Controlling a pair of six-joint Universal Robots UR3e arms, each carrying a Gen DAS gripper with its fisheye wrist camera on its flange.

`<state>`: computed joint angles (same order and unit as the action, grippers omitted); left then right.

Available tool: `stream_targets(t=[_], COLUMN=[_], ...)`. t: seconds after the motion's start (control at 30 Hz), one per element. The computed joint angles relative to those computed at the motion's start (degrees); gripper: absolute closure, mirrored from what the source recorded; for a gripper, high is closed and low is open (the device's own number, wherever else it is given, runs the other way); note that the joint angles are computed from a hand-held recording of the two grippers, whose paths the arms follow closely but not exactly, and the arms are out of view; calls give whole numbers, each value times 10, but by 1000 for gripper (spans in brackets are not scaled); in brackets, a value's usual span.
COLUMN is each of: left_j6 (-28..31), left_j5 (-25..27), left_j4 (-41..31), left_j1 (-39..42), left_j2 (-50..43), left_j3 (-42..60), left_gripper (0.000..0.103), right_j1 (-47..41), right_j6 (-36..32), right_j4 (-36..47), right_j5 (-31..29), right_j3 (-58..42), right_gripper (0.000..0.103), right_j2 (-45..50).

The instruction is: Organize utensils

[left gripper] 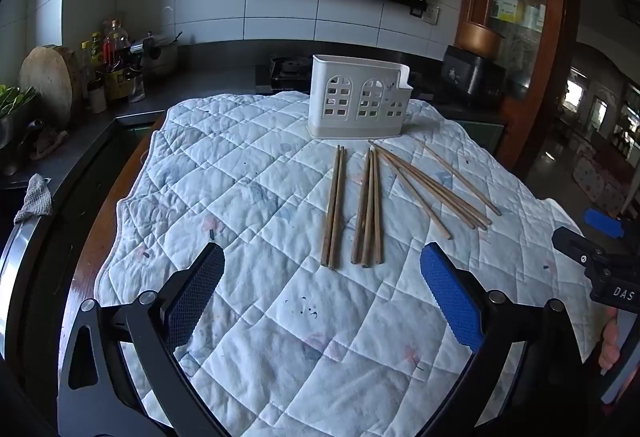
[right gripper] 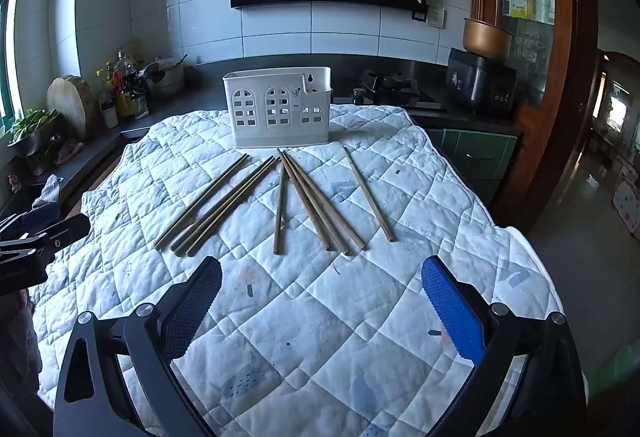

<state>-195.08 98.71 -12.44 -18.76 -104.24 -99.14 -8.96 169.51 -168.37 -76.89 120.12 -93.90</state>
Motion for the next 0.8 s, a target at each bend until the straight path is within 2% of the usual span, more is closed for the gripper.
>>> stream_targets(t=[0.27, 0.5, 0.7, 0.8], left_j6=[9, 11, 7, 8], left_j5=[9, 25, 12, 30], left_j4=[-29, -8, -1, 11], left_j1=[-7, -19, -12, -17], left_j2=[-7, -12, -7, -17], left_j3=[30, 24, 20, 27], left_gripper=[6, 6, 6, 7], right_j1=[-6, -22, -26, -24], right_j6=[2, 6, 11, 15], right_j4=[-7, -17, -37, -49], right_j5=[7, 31, 45, 44], right_j3=[3, 11, 21, 25], right_gripper=[6, 6, 6, 6], right_j2=[-4, -12, -15, -11])
